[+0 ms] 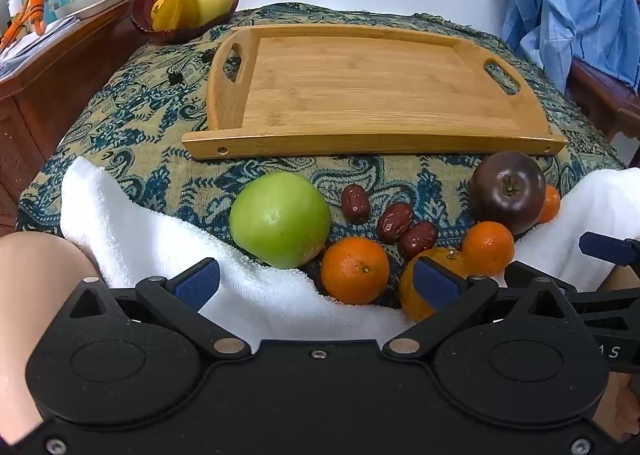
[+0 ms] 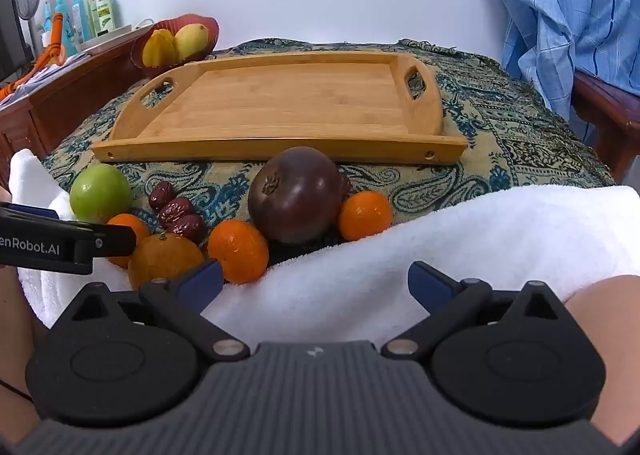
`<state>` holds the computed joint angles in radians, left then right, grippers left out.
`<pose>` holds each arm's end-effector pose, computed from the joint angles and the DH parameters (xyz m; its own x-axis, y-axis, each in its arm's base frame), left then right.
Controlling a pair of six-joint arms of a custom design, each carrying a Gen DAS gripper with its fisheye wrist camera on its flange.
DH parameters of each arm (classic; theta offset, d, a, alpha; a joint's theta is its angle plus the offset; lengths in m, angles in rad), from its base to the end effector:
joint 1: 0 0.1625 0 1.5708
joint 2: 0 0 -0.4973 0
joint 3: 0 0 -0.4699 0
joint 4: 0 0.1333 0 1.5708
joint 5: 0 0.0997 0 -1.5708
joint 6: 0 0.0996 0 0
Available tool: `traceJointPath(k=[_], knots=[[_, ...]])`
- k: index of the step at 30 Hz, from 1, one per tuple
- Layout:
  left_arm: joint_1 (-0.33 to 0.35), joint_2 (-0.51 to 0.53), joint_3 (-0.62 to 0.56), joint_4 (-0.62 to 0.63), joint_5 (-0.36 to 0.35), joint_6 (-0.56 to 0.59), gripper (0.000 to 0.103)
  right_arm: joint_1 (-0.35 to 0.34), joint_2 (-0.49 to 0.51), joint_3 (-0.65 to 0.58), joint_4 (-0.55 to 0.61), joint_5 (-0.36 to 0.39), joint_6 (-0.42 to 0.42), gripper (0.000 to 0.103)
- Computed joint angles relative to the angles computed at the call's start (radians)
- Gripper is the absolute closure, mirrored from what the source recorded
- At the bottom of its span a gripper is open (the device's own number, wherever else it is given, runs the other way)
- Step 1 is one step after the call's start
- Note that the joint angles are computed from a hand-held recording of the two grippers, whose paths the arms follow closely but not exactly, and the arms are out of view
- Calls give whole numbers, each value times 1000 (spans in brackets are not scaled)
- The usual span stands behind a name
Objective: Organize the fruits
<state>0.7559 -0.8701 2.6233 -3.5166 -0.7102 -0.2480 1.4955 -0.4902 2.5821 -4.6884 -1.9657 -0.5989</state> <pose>-0.1083 -0.3891 0.0359 -0.7112 0.1981 -0.6745 0.5566 0.7447 -0.3682 0.0695 -0.3413 0.0267 -0.7618 0.0368 0.6468 -0.4727 0.6511 -0.5938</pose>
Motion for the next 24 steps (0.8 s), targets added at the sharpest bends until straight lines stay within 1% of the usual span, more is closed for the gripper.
traceJointPath(k=[5,6,9,11,13,17,24], knots=[[12,0,7,-22,-4,20,0,3,-3,-1,2,-9,-13,0],[0,2,-1,3,8,1,0,13,-7,-8,18,-18,-7,0],[0,-5,-5,44,27,-20,0,10,-1,-10,12,-17,-17,0],[4,-21,-15,125,40,-52,0,13,2,-11,12,-21,-16,0],[13,-30,-23,184,36,-64,0,10,-3,-11,20,-19,-16,0],[12,1,-25,157,46,-49,0,12,-5,-13,25,-25,-15,0],[15,-9,-31,179,39,-55,0,14,-7,-16,34,-32,-11,0]])
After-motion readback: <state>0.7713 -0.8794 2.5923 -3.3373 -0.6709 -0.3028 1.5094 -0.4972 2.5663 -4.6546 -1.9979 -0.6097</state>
